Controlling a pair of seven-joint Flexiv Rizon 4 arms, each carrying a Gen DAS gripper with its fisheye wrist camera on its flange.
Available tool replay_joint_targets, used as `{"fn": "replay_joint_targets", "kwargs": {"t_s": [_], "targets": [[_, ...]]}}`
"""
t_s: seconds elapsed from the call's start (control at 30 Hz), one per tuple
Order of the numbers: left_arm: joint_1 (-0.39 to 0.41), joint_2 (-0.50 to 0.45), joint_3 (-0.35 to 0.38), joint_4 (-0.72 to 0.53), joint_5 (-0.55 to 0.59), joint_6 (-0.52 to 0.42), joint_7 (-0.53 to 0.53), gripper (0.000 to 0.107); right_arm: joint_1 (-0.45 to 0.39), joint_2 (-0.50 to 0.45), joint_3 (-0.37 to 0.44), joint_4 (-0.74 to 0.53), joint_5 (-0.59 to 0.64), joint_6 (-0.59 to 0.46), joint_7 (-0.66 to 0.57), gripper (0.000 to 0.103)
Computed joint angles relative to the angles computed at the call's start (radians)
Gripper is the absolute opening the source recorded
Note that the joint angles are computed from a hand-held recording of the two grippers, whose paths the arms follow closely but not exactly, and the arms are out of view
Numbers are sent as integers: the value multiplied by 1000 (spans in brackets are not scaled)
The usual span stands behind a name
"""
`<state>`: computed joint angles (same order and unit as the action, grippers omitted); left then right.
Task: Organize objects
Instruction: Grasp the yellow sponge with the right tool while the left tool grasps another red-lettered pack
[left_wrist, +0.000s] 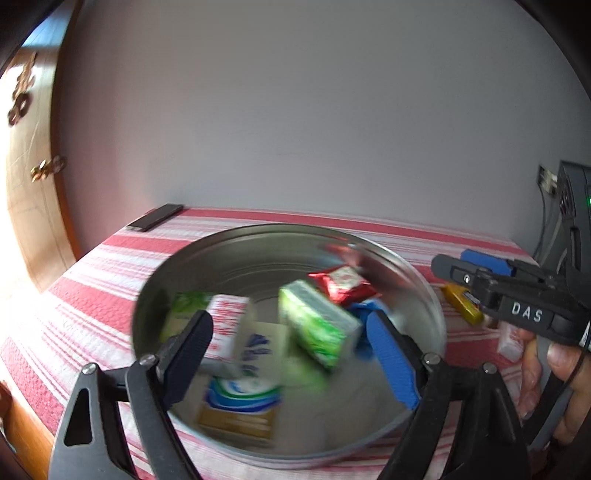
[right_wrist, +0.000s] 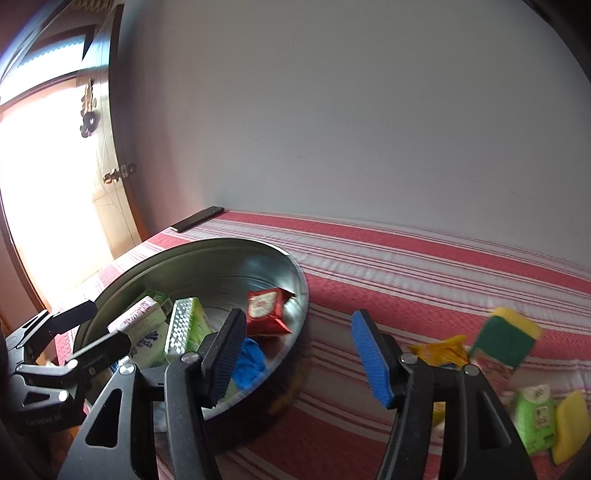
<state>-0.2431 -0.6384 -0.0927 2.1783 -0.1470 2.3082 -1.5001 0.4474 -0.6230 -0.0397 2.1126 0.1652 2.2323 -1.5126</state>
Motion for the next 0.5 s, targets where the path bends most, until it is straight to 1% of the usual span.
{"fn": "replay_joint_targets", "kwargs": {"t_s": [0.1, 0.17, 0.23, 0.33, 0.43, 0.5], "targets": [[-37, 6, 0, 0, -2, 6, 25, 87, -37, 19, 3, 55, 6, 51, -5, 62], [-71, 7, 0, -7, -9, 3, 53, 92, -50, 30, -9, 81, 29, 70, -15, 63], [-107, 5, 0, -20, -21, -6, 86, 93, -65, 38, -20, 98, 49, 78, -23, 65], [-132, -1, -20, -52, -17, -49, 121, 93, -90, 42, -45, 117, 97, 96, -33, 70], [-173, -13, -23, -95, -35, -97, 158, 93, -109, 52, -70, 134, 133, 86, -47, 70], [-190, -26, -33, -130, -40, -139, 174, 93, -110, 59, -99, 140, 161, 59, -66, 70]]}}
